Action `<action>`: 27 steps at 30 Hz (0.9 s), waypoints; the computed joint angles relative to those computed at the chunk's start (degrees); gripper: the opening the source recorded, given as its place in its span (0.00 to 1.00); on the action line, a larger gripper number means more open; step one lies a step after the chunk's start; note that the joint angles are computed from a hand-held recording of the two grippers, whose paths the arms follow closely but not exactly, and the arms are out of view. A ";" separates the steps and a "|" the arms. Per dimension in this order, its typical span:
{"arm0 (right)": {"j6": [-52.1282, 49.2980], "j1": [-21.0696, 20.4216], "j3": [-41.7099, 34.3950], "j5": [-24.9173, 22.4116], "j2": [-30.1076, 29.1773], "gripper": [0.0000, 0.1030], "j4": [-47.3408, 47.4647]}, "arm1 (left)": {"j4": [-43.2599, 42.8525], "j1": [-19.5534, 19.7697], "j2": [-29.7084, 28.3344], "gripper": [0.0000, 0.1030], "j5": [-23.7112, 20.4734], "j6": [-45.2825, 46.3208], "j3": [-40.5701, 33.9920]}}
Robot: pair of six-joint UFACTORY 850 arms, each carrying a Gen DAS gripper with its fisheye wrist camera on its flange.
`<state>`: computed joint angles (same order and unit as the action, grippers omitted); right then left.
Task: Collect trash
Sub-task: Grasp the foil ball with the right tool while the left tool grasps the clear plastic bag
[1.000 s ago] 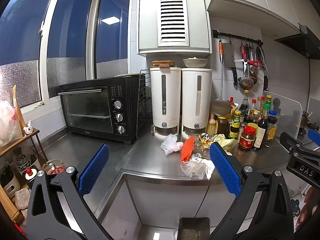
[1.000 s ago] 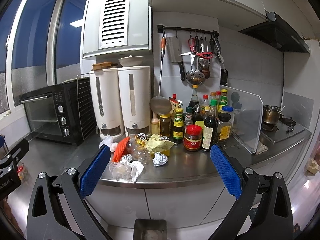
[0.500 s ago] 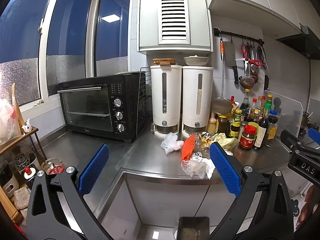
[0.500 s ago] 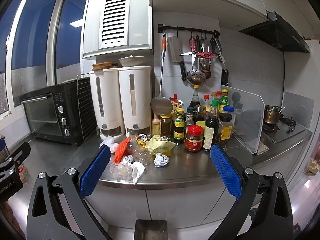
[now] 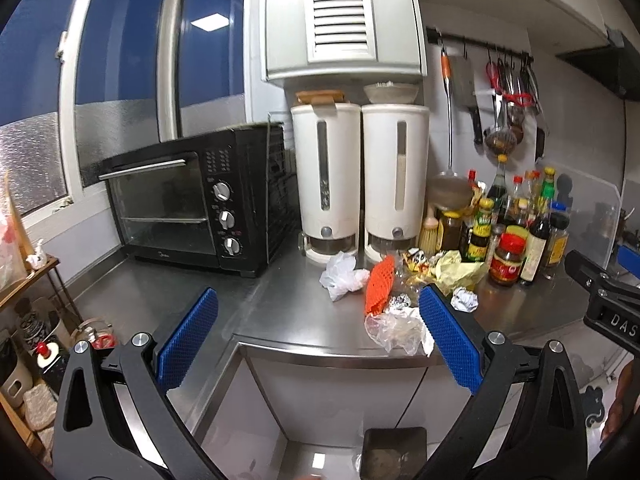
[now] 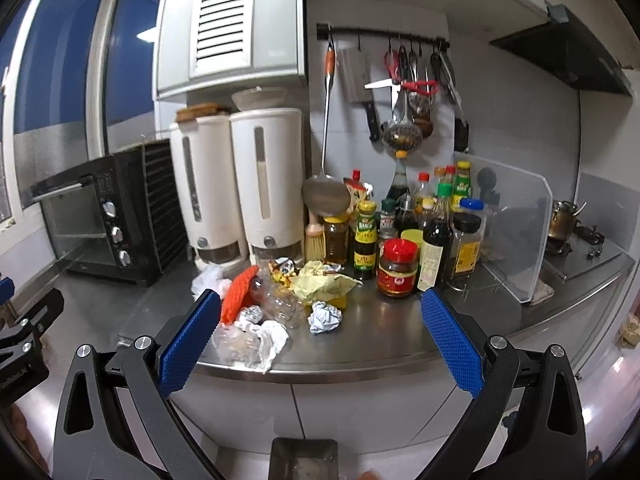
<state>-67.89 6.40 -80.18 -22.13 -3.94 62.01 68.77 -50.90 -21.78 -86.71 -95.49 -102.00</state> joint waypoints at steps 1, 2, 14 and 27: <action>1.28 0.33 -0.95 0.70 -1.32 0.97 -1.00 | -0.21 0.87 -0.09 0.92 0.95 0.16 0.26; 2.34 0.49 -1.77 0.74 -2.37 0.97 -1.96 | -0.41 1.38 -0.18 0.92 1.38 0.21 0.37; 26.84 3.10 -18.89 -7.97 -20.40 0.97 -26.04 | -8.46 10.89 -3.23 0.92 15.96 6.75 0.84; 42.99 4.99 -44.00 -21.82 -40.49 0.76 -41.99 | -21.84 18.49 -9.23 0.77 27.59 17.91 -3.85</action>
<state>-24.90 11.39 -124.19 -43.95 -44.43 20.02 46.93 -32.41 -31.01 -59.12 -77.58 -105.85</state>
